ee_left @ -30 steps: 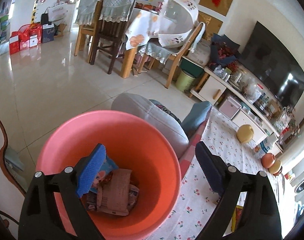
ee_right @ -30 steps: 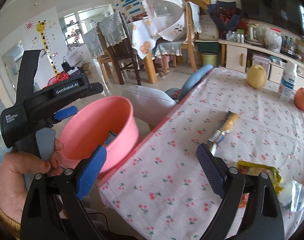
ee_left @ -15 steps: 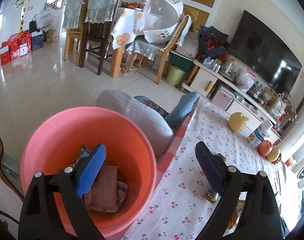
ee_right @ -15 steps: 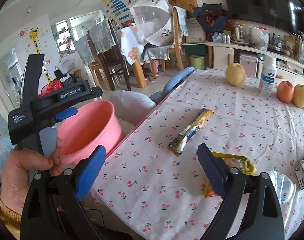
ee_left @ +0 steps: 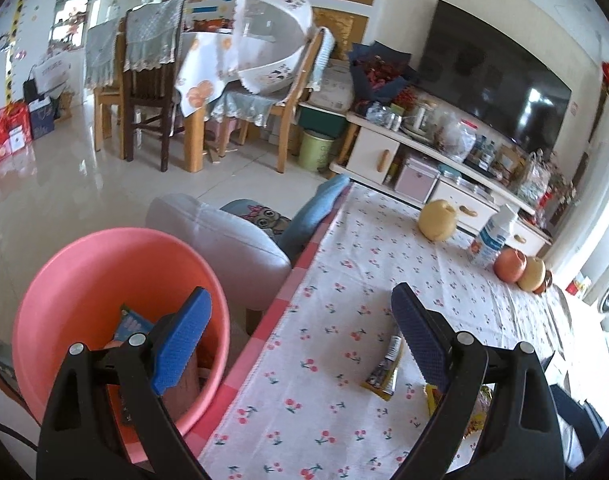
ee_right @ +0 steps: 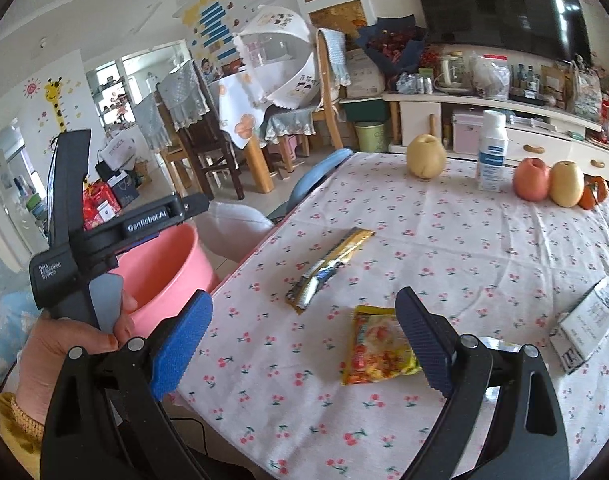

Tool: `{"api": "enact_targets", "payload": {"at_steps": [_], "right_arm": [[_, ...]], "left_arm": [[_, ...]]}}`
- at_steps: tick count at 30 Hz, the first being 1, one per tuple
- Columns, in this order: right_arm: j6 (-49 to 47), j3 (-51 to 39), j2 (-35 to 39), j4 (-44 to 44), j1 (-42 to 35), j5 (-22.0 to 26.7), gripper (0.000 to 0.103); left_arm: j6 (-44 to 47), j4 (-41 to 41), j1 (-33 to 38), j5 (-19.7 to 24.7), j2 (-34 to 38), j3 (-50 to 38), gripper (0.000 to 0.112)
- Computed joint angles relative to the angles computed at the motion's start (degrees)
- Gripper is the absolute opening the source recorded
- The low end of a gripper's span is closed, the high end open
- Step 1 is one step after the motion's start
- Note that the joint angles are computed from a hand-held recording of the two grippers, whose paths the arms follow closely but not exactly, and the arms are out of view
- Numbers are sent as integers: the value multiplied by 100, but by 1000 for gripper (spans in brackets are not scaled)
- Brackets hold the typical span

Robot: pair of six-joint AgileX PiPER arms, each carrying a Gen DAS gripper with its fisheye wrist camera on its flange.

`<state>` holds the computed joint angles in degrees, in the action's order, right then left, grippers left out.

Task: Collect trash
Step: 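Move both open tools back over the table, then grasp the white plastic bottle with the left tool while the right reaches the milk carton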

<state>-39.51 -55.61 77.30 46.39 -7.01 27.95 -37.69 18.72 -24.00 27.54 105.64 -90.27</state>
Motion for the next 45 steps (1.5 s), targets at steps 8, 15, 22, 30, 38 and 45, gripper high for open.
{"api": "enact_targets", "payload": {"at_steps": [8, 15, 22, 30, 38, 45], "right_arm": [[-661, 90, -148, 561, -830, 446, 92], [-1066, 96, -237, 820, -1509, 877, 92], [-1382, -68, -120, 991, -2552, 1380, 92], [-1276, -702, 559, 865, -3946, 1811, 92], [-508, -1537, 1582, 62, -4746, 2233, 92], [-140, -1883, 2160, -339, -4814, 2500, 92]], "left_arm": [[-32, 357, -417, 148, 210, -280, 92], [46, 622, -743, 248, 325, -385, 92], [739, 291, -1024, 128, 397, -425, 92], [2406, -770, -1413, 53, 554, -568, 92], [4346, -2186, -1907, 572, 921, -1040, 92], [4470, -2145, -2444, 1231, 1508, -1737, 92]]}}
